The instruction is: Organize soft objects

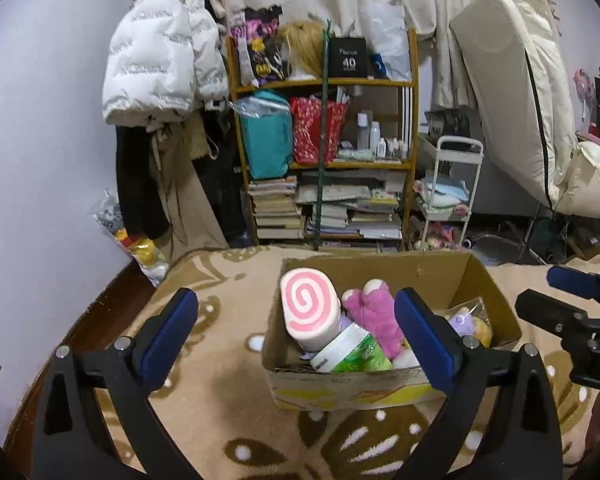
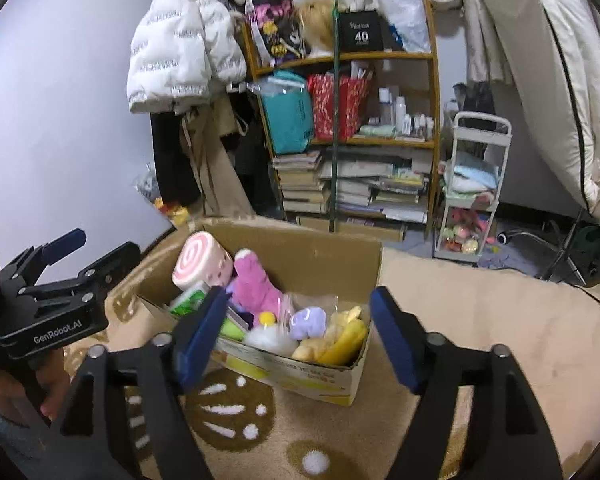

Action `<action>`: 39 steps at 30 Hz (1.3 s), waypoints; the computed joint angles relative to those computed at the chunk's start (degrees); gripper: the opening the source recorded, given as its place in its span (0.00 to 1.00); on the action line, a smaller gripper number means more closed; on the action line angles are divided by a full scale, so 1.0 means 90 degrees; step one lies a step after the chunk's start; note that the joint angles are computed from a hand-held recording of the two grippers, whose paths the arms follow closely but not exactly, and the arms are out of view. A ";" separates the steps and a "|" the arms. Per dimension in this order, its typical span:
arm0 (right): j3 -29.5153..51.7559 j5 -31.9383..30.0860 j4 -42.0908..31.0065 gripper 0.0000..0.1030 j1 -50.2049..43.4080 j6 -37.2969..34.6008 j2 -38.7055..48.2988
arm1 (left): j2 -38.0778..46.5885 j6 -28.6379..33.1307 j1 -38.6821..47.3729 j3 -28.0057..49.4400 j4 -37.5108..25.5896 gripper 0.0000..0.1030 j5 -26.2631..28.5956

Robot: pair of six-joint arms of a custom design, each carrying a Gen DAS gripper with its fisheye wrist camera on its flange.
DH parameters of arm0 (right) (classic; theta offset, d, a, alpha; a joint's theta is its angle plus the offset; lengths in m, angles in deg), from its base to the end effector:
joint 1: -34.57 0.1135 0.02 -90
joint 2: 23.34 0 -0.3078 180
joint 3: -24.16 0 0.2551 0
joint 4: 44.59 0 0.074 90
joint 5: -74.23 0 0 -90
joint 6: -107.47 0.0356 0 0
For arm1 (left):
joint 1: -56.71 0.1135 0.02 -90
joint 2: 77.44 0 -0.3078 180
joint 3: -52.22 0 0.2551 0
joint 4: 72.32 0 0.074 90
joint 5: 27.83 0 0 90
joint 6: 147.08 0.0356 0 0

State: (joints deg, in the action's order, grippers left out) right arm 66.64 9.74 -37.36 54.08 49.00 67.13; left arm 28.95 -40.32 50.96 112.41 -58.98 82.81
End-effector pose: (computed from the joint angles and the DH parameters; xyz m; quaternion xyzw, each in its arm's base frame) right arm 0.2630 0.0769 0.1625 0.1843 0.8722 -0.0061 0.4531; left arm 0.3704 -0.0499 0.1664 0.2527 0.8307 -0.1115 0.4834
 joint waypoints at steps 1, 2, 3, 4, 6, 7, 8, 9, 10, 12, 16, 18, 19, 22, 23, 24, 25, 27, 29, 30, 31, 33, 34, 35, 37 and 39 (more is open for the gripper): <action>-0.0064 0.0125 -0.0039 0.89 0.0096 0.0056 -0.0181 | -0.0168 -0.0019 0.0075 -0.0081 -0.0022 0.99 0.0063; -0.0119 0.0251 -0.0083 0.92 0.0188 0.0108 -0.0360 | -0.0293 -0.0024 0.0136 -0.0158 -0.0023 0.99 0.0110; -0.0111 0.0315 -0.0151 0.96 0.0240 0.0136 -0.0473 | -0.0442 -0.0006 0.0201 -0.0246 -0.0039 0.99 0.0130; -0.0134 0.0408 -0.0259 0.98 0.0335 0.0181 -0.0652 | -0.0547 0.0005 0.0205 -0.0282 -0.0086 0.99 0.0084; -0.0125 0.0625 -0.0511 1.00 0.0531 0.0250 -0.0940 | -0.0802 0.0089 0.0305 -0.0416 -0.0154 0.99 0.0090; -0.0110 0.0763 -0.0653 1.00 0.0646 0.0280 -0.1083 | -0.0941 0.0138 0.0367 -0.0497 -0.0172 0.99 0.0110; -0.0094 0.0939 -0.0850 1.00 0.0799 0.0326 -0.1264 | -0.1101 0.0184 0.0438 -0.0594 -0.0180 0.99 0.0144; -0.0060 0.1038 -0.0990 1.00 0.0887 0.0348 -0.1365 | -0.1266 0.0212 0.0515 -0.0694 -0.0183 0.99 0.0202; -0.0035 0.1140 -0.1147 1.00 0.0981 0.0378 -0.1488 | -0.1413 0.0232 0.0588 -0.0766 -0.0215 0.99 0.0271; 0.0027 0.1401 -0.1482 1.00 0.1227 0.0476 -0.1721 | -0.1694 0.0235 0.0746 -0.0846 -0.0367 0.99 0.0422; 0.0183 0.1818 -0.2176 1.00 0.1614 0.0692 -0.2079 | -0.2128 0.0045 0.1097 -0.0706 -0.1131 0.99 0.0820; 0.0235 0.2066 -0.2488 1.00 0.1838 0.0819 -0.2257 | -0.2289 -0.0014 0.1224 -0.0707 -0.1257 0.99 0.0878; 0.0267 0.2177 -0.2641 1.00 0.1950 0.0881 -0.2343 | -0.2388 0.0000 0.1308 -0.0725 -0.1297 0.99 0.0891; 0.0356 0.2495 -0.3111 1.00 0.2288 0.1088 -0.2554 | -0.2565 0.0155 0.1473 -0.0698 -0.1601 0.99 0.0901; 0.0379 0.2597 -0.3259 1.00 0.2392 0.1168 -0.2612 | -0.2631 0.0163 0.1563 -0.0746 -0.1618 0.99 0.0966; 0.0398 0.2705 -0.3422 1.00 0.2515 0.1283 -0.2667 | -0.2688 0.0151 0.1656 -0.0788 -0.1629 0.99 0.1017; 0.0412 0.2810 -0.3589 1.00 0.2644 0.1424 -0.2723 | -0.2713 0.0190 0.1735 -0.0797 -0.1692 0.99 0.1084; 0.0455 0.2947 -0.3845 1.00 0.2829 0.1664 -0.2755 | -0.2730 0.0265 0.1861 -0.0846 -0.1747 0.99 0.1186; 0.0472 0.3031 -0.4012 1.00 0.2944 0.1806 -0.2767 | -0.2748 0.0367 0.2023 -0.0957 -0.1671 0.99 0.1349; 0.0496 0.3125 -0.4159 1.00 0.3040 0.1922 -0.2752 | -0.2748 0.0429 0.2070 -0.0997 -0.1637 0.99 0.1412; 0.0529 0.3209 -0.4292 1.00 0.3116 0.2026 -0.2720 | -0.2754 0.0533 0.2127 -0.1070 -0.1559 0.99 0.1516; 0.0578 0.3309 -0.4555 1.00 0.3258 0.2278 -0.2653 | -0.2788 0.0666 0.2186 -0.1243 -0.1334 0.99 0.1627; 0.0584 0.3354 -0.4653 1.00 0.3332 0.2405 -0.2628 | -0.2808 0.0708 0.2196 -0.1358 -0.1157 0.99 0.1636; 0.0584 0.3432 -0.4740 1.00 0.3425 0.2548 -0.2599 | -0.2825 0.0721 0.2189 -0.1462 -0.0986 0.99 0.1642; 0.0572 0.3518 -0.4800 1.00 0.3517 0.2695 -0.2539 | -0.2827 0.0727 0.2176 -0.1577 -0.0808 0.99 0.1703; 0.0603 0.3547 -0.4881 1.00 0.3530 0.2733 -0.2478 | -0.2816 0.0659 0.2146 -0.1679 -0.0613 0.99 0.1646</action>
